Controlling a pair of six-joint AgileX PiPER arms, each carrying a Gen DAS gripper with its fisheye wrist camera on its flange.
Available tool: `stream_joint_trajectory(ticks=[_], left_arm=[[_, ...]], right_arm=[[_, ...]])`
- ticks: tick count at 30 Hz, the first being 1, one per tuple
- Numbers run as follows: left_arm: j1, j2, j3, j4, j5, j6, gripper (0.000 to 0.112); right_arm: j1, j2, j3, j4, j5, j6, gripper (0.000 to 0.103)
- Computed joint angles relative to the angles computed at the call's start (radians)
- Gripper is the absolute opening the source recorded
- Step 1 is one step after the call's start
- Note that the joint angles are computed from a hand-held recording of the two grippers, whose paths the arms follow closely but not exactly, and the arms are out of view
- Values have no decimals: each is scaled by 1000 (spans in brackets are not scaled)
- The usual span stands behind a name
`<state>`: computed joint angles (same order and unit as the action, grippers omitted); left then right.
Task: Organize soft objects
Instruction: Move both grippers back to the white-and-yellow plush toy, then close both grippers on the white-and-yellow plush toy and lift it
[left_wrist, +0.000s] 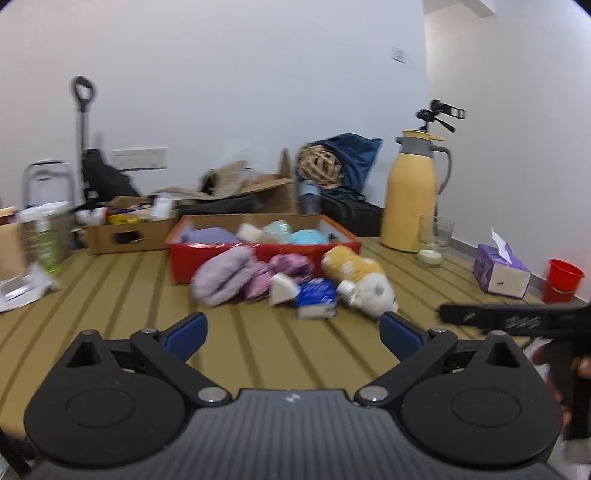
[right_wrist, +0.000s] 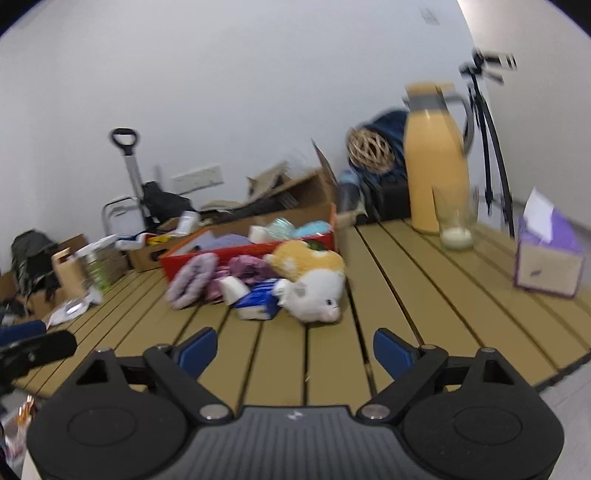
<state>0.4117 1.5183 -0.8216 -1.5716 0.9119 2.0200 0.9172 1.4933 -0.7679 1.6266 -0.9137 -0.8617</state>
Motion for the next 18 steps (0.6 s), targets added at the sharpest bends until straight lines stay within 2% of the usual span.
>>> stream_joint_trajectory(ticks=[2,5,7,9,10,12,13,15,17,18], left_arm=[[-127,67,-95,-18,-90,-43,89],[-276,192,-275,9,-179,-161,82],[-363,290,-417,74,-224,-275,75],[-441,368,-544,198,-310,-451,60],[-468,385,-567,234,-357,-519,60],[-476,388,-547,212,-382,-535,64],[-469,375,-510,191,-377,-513,67],[-446,330,-390,69,-343,-381,87],[-457,306,-298,-16,-325,-311,93],[-492,309,-282,-28,-354,-314,93]], right_arm=[[-137,45,-21,-84,124,47,87],[-301,125,-92,-201,280,95,81],[-396,177,-147,-294,369,161,77],[-476,211,-208,-333,453,177,74],[-510,220,-226,-382,482,203,74],[-579,231,-263,-457,540,210,75],[-629,236,-292,-485,610,180,75],[-738,266,-372,-620,810,162,78],[-819,322,-488,-720,1010,127,78],[-838,349,-538,-755,1073,107,79]])
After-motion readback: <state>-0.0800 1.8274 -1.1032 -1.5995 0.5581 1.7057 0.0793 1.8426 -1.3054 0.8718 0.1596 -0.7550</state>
